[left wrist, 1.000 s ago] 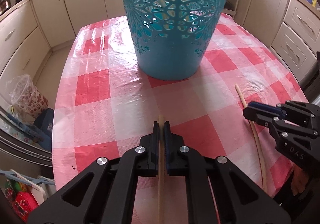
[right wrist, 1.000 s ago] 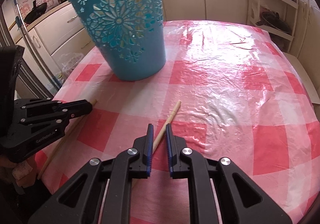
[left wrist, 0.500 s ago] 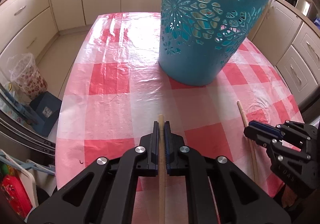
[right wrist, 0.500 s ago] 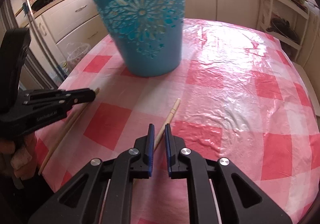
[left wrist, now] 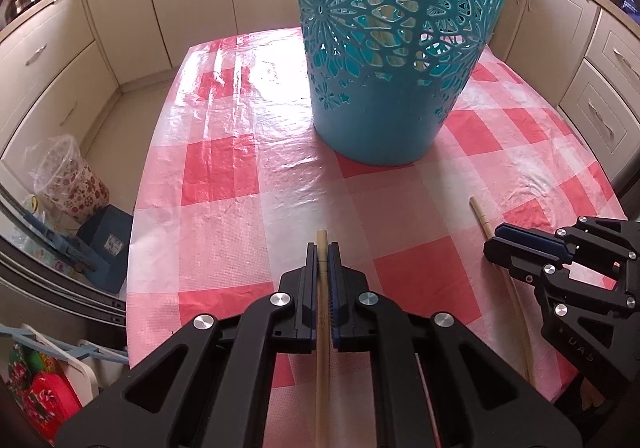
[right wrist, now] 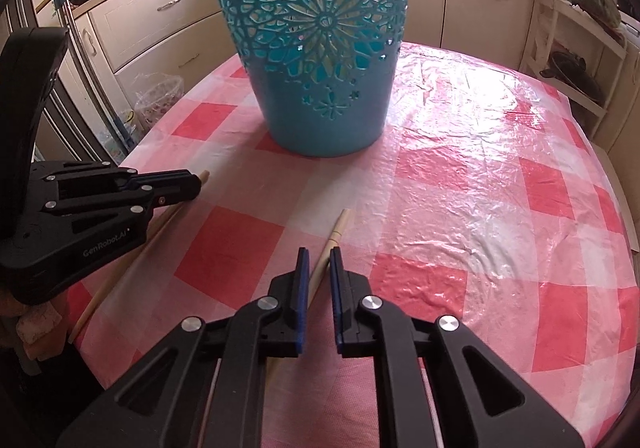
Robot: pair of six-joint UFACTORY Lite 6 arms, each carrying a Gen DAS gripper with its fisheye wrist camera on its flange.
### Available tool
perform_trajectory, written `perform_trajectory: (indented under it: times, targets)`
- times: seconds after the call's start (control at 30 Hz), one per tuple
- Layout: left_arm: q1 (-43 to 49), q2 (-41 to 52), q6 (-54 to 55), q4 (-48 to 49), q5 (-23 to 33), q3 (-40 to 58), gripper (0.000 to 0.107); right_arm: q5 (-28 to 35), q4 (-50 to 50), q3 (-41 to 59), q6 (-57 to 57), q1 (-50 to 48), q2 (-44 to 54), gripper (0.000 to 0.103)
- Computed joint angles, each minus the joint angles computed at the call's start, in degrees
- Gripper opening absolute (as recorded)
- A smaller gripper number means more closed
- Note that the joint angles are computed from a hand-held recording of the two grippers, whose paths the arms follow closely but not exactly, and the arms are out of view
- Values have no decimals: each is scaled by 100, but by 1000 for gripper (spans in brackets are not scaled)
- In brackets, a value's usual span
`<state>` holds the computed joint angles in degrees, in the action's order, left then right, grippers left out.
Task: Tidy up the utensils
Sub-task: 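Lift the chopstick over the teal basket and release it with the left tool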
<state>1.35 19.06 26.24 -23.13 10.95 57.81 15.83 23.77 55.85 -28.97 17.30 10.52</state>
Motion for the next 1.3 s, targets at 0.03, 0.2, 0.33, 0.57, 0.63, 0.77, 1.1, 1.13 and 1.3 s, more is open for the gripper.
perform_trajectory:
  times: [0.03,0.2,0.33,0.57,0.63,0.77,1.1,1.13,1.3]
  targets:
    - [-10,-45,-16,-2,-19,-45,5,3,106,-9,-114,-20,-4,11]
    - [-71,-361,137,-270,-23,-251,5,-53,474,-85,-491,-63,-40,11]
    - [-83,-656,352,-522,55,-319,5,-119,831,-201,-876,-106,-115,11]
    - [64,-1207,1042,-1391,424,-234,5,-103,1599,-346,-1676,-239,-211,11]
    - [172,-1390,1282,-1650,595,-146,5,-64,1798,-371,-1909,-310,-226,11]
    - [364,-1698,1467,-1903,990,123,5,1,2019,-376,-2170,-398,-225,11]
    - [703,-1789,1343,-2288,1715,1441,5,81,2153,-335,-2341,-476,-195,11]
    - [717,-1699,1333,-2385,1717,1697,5,83,2156,-337,-2342,-477,-198,11]
    - [594,-1169,985,-2498,1244,2930,5,78,2142,-344,-2330,-469,-206,11]
